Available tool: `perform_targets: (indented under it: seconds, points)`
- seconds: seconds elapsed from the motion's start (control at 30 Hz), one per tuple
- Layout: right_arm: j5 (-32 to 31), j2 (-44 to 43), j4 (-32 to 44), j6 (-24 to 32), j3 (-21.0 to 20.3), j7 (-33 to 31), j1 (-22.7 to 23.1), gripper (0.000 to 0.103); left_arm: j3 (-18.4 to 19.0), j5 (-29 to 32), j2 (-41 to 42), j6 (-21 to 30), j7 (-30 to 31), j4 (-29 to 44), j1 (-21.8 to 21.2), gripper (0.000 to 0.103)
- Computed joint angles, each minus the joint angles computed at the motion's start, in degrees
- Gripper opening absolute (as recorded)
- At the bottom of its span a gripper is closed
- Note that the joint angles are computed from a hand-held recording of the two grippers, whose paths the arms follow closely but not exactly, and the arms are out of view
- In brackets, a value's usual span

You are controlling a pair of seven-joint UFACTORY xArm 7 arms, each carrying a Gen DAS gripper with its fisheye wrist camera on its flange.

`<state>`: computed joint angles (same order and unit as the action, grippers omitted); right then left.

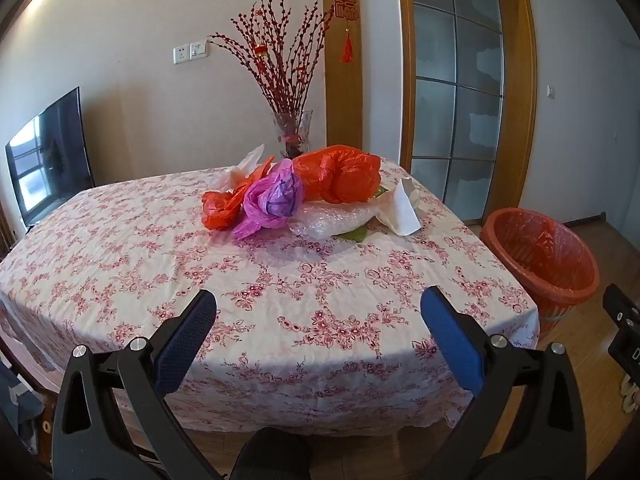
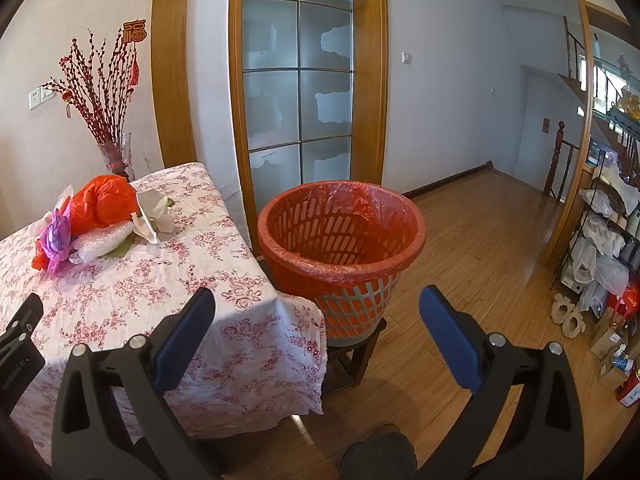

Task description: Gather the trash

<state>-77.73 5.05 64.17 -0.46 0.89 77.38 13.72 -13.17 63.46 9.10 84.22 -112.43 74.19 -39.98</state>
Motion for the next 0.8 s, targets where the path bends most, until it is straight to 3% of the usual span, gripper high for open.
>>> perform_targets:
  seconds: [0.8]
  points:
    - [0.7, 0.1, -0.1, -0.1, -0.1, -0.6, 0.1, 0.099, 0.0, -0.2, -0.1, -0.2, 0.0, 0.0, 0.0, 0.101]
